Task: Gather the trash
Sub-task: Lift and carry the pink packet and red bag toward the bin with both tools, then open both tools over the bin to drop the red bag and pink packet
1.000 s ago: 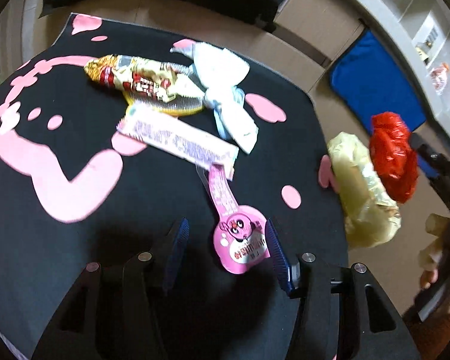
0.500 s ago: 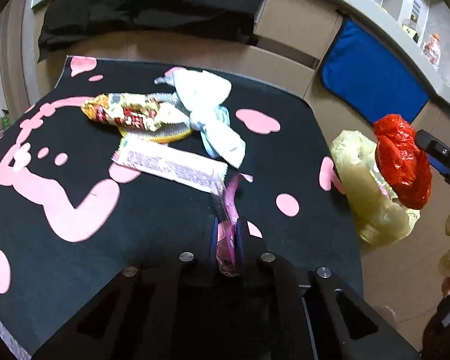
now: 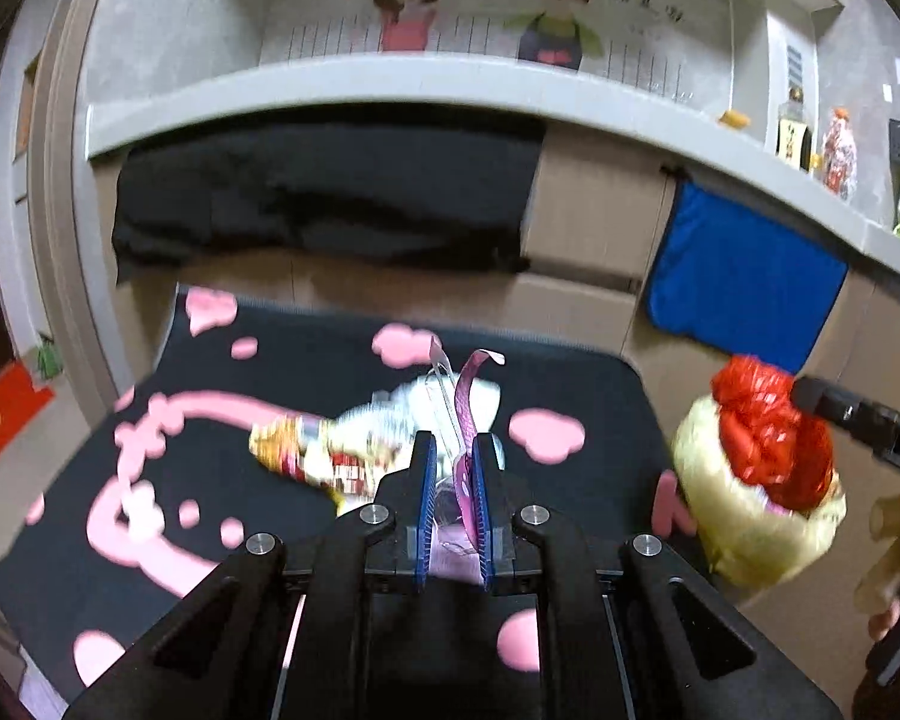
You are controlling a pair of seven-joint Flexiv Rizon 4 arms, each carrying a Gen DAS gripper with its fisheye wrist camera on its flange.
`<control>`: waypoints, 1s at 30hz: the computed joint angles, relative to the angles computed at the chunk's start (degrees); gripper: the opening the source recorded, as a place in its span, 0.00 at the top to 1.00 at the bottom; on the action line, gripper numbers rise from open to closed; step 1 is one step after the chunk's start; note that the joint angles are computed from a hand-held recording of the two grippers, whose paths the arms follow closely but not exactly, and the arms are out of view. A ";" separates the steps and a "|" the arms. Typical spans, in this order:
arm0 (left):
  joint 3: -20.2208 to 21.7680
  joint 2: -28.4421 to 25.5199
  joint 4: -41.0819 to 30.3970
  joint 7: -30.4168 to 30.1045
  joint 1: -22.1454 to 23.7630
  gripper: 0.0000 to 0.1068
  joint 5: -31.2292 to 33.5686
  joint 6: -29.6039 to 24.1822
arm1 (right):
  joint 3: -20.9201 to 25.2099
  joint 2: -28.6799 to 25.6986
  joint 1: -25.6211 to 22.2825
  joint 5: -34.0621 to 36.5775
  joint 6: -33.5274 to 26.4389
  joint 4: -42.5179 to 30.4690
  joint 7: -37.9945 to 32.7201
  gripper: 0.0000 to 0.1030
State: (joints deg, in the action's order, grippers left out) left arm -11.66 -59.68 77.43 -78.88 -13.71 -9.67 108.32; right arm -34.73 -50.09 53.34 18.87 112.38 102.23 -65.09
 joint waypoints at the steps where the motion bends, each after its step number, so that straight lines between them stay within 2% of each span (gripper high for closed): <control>1: -0.08 -0.03 -0.78 0.31 0.01 0.89 0.23 -0.23 | -0.63 -0.15 0.41 0.15 -0.13 -0.27 -0.03 0.60; 6: -0.91 -0.41 -4.76 2.15 -0.21 0.89 1.22 -1.59 | -3.94 -1.21 2.39 0.55 -0.81 -1.36 0.09 0.60; 12: -2.27 -2.06 -9.92 4.38 -1.04 0.89 1.83 -3.31 | -4.80 -1.86 1.73 -0.01 -0.82 -2.54 0.59 0.61; 19: -7.41 -6.28 -18.65 8.28 -2.13 0.89 2.20 -8.92 | -10.60 -2.90 4.50 2.49 -0.78 0.00 0.71 0.61; 27: -13.02 -14.79 -35.06 17.64 -8.12 0.89 -1.99 -21.56 | -15.13 -2.34 5.86 5.70 0.24 6.72 1.52 0.62; 30: -12.37 -18.58 -43.01 19.98 -11.55 0.89 -4.79 -27.97 | -15.63 -1.83 5.26 6.62 0.84 9.16 2.31 0.66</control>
State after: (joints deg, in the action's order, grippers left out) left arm -24.03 -78.26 34.43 -58.90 -25.26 -14.47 80.35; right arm -50.36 -51.93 58.60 25.49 113.22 111.40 -62.77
